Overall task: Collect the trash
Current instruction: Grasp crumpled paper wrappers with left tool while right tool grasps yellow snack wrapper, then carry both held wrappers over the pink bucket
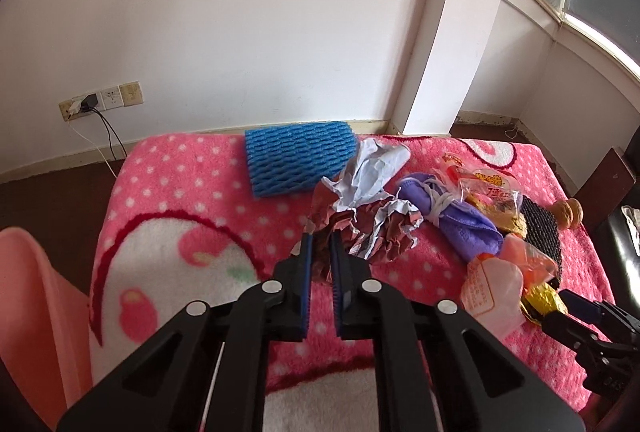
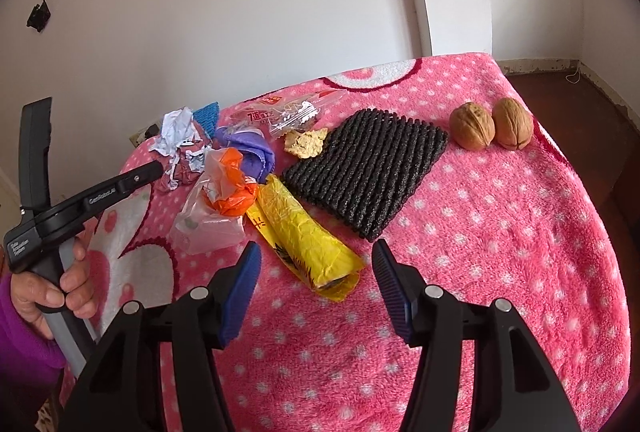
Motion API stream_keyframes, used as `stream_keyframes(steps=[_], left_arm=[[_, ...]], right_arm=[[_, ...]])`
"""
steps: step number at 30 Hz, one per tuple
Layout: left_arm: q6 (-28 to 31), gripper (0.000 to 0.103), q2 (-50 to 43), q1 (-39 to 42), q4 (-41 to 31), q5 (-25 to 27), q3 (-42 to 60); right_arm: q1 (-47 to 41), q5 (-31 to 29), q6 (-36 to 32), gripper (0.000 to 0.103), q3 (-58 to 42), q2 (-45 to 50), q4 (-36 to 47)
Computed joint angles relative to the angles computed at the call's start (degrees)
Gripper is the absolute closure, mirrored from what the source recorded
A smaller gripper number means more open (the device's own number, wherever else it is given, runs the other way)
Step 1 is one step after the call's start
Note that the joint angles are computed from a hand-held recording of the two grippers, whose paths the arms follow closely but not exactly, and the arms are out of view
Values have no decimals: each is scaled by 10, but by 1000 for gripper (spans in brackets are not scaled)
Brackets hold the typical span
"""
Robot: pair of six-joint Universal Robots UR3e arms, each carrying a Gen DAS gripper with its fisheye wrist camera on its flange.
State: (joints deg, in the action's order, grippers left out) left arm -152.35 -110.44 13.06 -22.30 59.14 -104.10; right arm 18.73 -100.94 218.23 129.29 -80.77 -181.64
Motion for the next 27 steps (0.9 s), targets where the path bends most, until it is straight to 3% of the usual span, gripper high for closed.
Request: stream_keyframes(steps=[2,6,10,21,24,27], left_arm=[[8,95,33,20,-10,-6,-34],[22,95,104,62,-30,-21,-101],[44,95,180,104,-60,-38,-159],[136,95,412,233,-217,-105,-273],[187,95,491,286,-306,-135,-291],[266,95,581,356,-447,-173,-296]], right_arm=[[-2,6,-3,49,1,5,-9],[-15,31,-5,75,5,12,-15],[-15,45,-15,85,11,7,-25],[88,-30,2,88,43,-64,-39],[130,-65,10,88,36,-78,-27],[172,-103,23,88,31,-96,-14]])
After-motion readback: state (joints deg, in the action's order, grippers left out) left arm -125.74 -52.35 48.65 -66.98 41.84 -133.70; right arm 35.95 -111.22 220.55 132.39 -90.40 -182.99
